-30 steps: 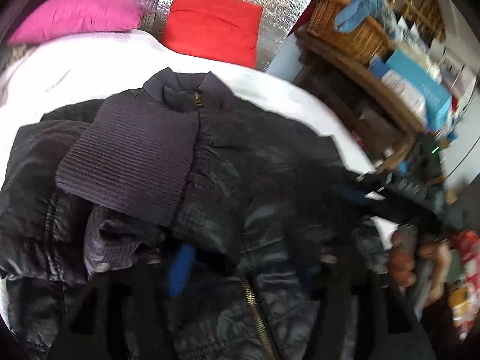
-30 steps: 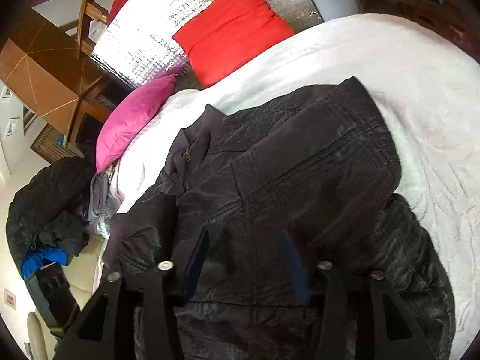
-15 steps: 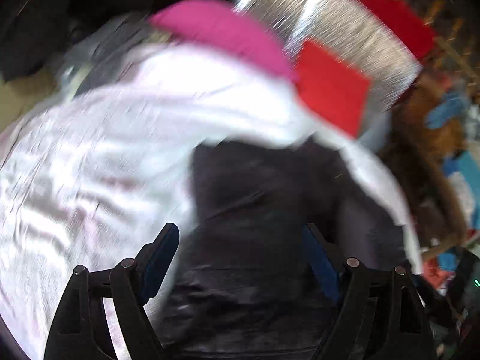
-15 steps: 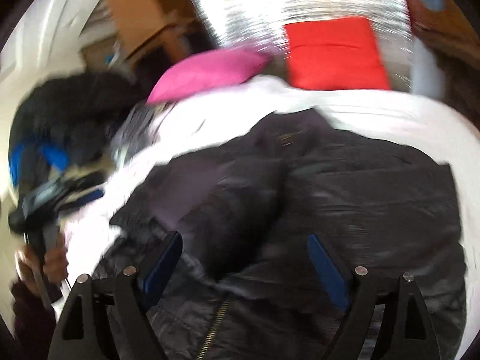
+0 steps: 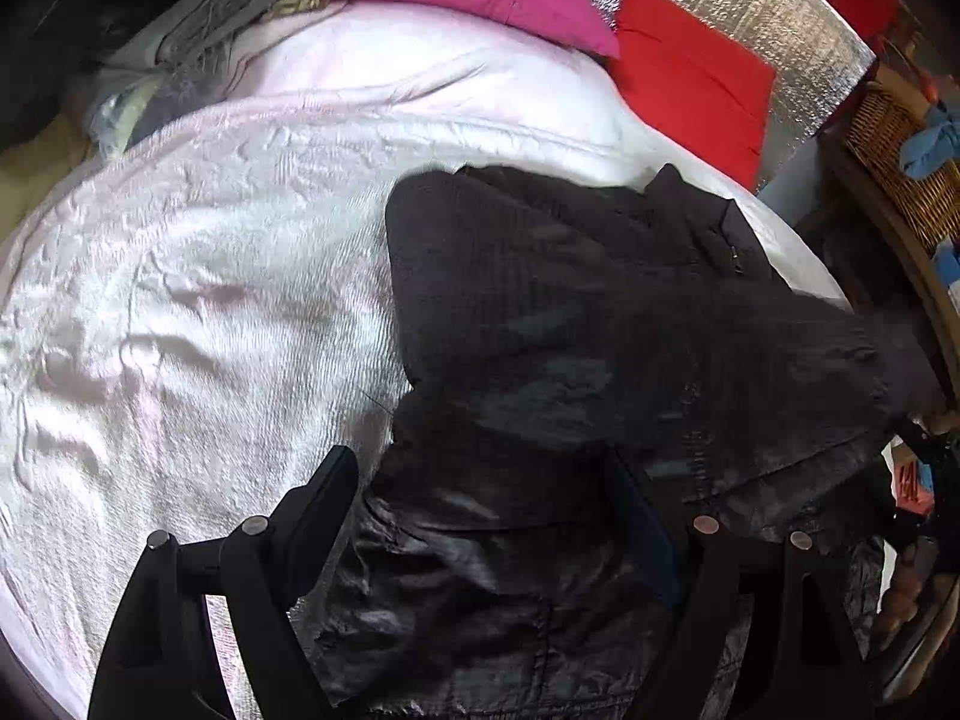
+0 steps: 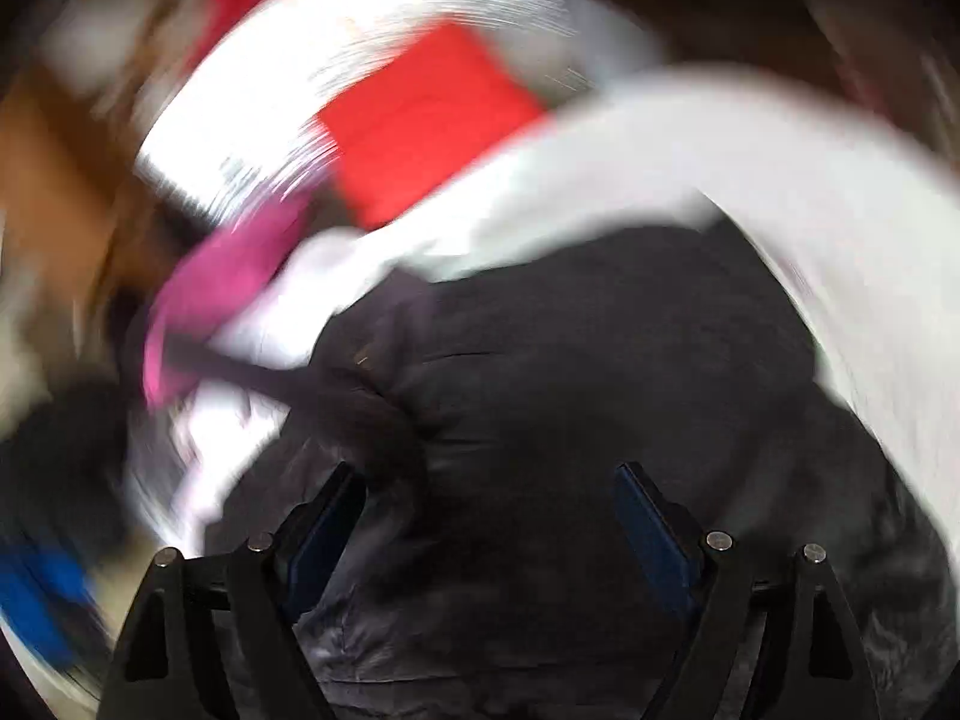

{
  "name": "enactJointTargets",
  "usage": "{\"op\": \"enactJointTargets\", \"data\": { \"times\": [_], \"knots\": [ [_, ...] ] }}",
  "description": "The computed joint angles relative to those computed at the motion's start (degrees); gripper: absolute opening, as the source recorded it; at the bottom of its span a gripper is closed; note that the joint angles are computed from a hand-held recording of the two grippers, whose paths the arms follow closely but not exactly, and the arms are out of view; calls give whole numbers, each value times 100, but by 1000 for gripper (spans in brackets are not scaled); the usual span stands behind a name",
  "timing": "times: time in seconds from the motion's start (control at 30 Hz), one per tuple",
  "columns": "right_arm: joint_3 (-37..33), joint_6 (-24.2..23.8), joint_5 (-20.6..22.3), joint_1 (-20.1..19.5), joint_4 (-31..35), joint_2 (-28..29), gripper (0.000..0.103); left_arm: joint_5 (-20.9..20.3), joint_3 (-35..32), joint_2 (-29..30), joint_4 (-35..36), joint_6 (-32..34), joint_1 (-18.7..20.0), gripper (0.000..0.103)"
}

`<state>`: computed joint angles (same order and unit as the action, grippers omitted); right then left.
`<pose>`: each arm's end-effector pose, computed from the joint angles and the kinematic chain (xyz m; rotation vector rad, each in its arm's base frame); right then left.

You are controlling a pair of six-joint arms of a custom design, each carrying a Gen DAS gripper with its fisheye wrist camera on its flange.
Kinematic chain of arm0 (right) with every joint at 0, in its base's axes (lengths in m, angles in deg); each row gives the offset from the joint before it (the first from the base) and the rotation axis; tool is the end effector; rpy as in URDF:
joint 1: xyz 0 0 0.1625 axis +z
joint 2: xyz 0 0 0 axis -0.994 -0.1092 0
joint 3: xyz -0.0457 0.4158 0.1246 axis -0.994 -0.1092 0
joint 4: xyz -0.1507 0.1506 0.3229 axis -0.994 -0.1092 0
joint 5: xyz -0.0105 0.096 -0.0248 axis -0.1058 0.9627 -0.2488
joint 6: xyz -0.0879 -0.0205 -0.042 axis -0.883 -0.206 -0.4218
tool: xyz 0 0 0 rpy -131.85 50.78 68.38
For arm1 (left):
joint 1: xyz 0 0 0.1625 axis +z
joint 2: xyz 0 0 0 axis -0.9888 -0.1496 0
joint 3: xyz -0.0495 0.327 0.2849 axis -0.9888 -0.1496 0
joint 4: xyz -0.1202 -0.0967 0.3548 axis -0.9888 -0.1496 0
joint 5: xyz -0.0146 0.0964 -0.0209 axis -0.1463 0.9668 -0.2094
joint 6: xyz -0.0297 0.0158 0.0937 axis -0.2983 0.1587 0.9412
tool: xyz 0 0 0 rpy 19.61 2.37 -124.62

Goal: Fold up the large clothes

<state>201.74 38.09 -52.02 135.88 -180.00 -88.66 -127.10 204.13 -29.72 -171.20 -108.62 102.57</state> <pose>-0.0347 -0.2961 0.3241 -0.5230 -2.6061 1.3135 -0.2407 -0.3007 0.1255 0.2255 2.5610 -0.6528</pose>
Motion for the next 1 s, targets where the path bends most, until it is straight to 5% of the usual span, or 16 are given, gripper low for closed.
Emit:
{"op": "enactJointTargets", "data": {
  "times": [0.07, 0.13, 0.3, 0.4, 0.43, 0.47, 0.5, 0.7, 0.83, 1.0],
  "knots": [
    [54, -481, 1167, -896, 849, -702, 87, 99, 7, -43, 87, -90, -78, 83],
    [-59, -856, 1739, -1281, 1630, -1052, 88, 120, 43, -105, 84, -207, -92, 83],
    [-624, -421, 1760, -1327, 2263, -630, 89, 171, 107, -78, -102, -106, 67, 83],
    [-807, -76, 1647, -1195, 1986, -249, 86, 192, 108, 29, -266, 12, 81, 78],
    [-824, 50, 1572, -1136, 1790, -160, 80, 208, 84, 42, -279, 67, 122, 78],
    [-842, 195, 1375, -1043, 1502, -72, 53, 250, 64, 80, -283, 94, 128, 76],
    [-767, 269, 1170, -938, 1236, 8, 10, 301, 43, 104, -264, 121, 128, 71],
    [-377, -166, 1183, -980, 772, -750, 11, 457, -8, 84, -42, 113, 40, 68],
    [-411, -526, 1231, -1095, 1502, -1285, 11, 278, -26, 95, -71, 87, 212, 68],
    [-513, -905, 1542, -1760, 2556, -1581, 14, 318, -11, 0, -6, -44, 233, 72]
  ]
}}
